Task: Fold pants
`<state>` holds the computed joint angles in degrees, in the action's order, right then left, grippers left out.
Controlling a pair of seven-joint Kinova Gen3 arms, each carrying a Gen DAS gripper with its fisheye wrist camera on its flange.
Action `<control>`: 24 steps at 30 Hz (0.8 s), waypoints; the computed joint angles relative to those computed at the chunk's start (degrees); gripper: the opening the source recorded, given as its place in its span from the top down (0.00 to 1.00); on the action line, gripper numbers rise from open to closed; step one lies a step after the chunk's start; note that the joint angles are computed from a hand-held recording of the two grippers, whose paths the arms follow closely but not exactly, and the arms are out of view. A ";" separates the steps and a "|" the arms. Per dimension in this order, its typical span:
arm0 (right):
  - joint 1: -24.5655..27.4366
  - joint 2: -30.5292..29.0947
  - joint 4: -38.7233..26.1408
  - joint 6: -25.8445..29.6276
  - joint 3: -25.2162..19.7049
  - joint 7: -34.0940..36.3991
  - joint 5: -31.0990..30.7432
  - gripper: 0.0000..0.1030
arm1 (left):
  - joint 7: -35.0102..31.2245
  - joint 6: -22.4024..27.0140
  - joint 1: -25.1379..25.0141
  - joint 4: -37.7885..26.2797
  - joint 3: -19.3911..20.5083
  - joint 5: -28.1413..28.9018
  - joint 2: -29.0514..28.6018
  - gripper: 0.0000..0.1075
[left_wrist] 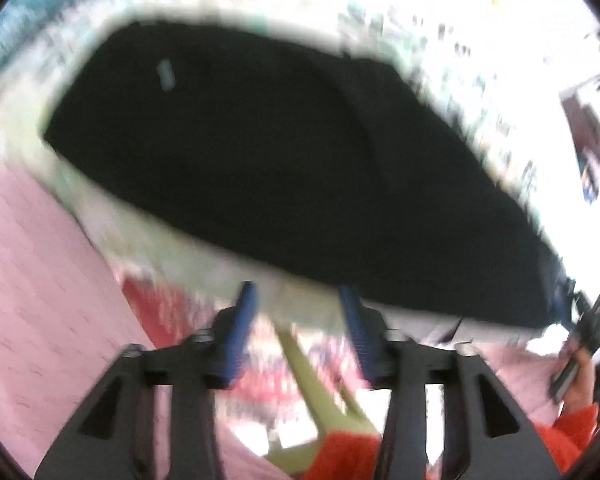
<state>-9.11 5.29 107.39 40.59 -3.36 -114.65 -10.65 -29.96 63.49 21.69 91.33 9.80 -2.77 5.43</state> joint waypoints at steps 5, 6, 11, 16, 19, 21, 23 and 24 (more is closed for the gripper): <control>5.85 0.34 -0.29 -0.27 -6.71 -1.99 1.82 0.14 | -0.03 -1.43 11.12 -3.85 -9.85 -11.65 3.67 0.14; 8.22 0.39 -0.33 -0.33 -9.36 -2.67 2.46 0.14 | -1.22 0.66 11.28 -5.26 -9.48 -13.31 6.33 0.15; 19.03 0.26 0.12 -1.45 -22.51 -7.72 7.62 0.14 | -4.94 6.99 14.56 -5.76 -9.89 -16.92 13.46 0.27; 11.86 -4.10 1.94 -2.31 -20.74 -19.37 18.82 0.15 | 0.48 -1.63 16.90 -1.09 -10.83 -19.86 7.19 0.14; 6.07 -7.76 4.98 -6.73 -18.57 -26.36 24.42 0.15 | 4.24 -3.00 19.09 -0.96 -11.10 -25.24 6.93 0.09; 1.41 -8.36 5.53 -7.15 -16.92 -31.02 29.08 0.14 | 3.02 -2.85 17.06 -1.85 -9.31 -24.69 8.22 0.09; -3.90 -7.59 4.99 -6.12 -14.10 -33.36 32.50 0.14 | 1.53 -2.63 17.24 -2.51 -10.24 -22.84 9.77 0.09; -6.55 -6.62 4.21 -5.18 -12.32 -33.13 33.28 0.15 | 1.26 -2.84 17.27 -2.33 -10.57 -22.29 10.41 0.09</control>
